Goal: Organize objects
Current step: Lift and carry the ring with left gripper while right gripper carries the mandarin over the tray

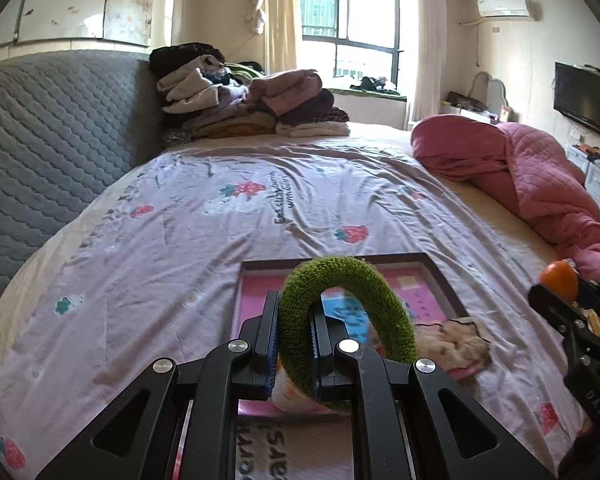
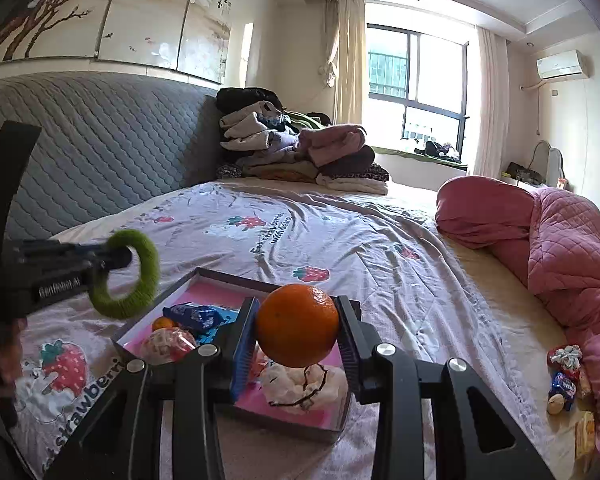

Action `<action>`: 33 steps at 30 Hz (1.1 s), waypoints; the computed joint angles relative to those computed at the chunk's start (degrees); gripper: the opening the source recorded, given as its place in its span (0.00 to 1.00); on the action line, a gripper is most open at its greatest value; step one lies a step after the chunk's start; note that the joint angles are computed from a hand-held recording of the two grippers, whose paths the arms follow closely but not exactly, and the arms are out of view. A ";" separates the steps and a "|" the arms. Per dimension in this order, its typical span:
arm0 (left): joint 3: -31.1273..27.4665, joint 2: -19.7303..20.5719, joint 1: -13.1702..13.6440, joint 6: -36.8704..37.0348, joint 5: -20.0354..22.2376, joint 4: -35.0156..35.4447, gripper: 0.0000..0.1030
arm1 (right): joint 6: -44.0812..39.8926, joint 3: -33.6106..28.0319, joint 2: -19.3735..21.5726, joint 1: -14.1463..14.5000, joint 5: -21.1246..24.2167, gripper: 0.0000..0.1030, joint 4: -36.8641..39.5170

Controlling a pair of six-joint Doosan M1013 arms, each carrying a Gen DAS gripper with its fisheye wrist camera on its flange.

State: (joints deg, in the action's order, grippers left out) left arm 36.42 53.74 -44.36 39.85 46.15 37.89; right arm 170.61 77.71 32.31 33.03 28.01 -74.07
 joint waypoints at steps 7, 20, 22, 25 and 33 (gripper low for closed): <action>-3.03 2.26 1.55 1.90 2.11 -1.55 0.12 | -5.51 -2.39 1.79 -0.78 0.32 0.37 4.99; -10.58 8.74 3.15 7.88 6.19 -10.35 0.12 | -16.53 -4.92 5.12 -1.49 2.30 0.37 17.11; -12.67 10.08 3.26 8.58 7.29 -11.18 0.12 | -17.01 -5.08 5.45 -1.56 2.53 0.37 17.69; -16.23 12.17 3.37 9.94 9.27 -12.32 0.12 | -17.93 -5.35 5.85 -1.71 2.80 0.37 18.60; -21.44 15.17 3.26 12.45 12.13 -13.13 0.12 | -21.97 -6.25 7.07 -2.37 3.18 0.37 22.86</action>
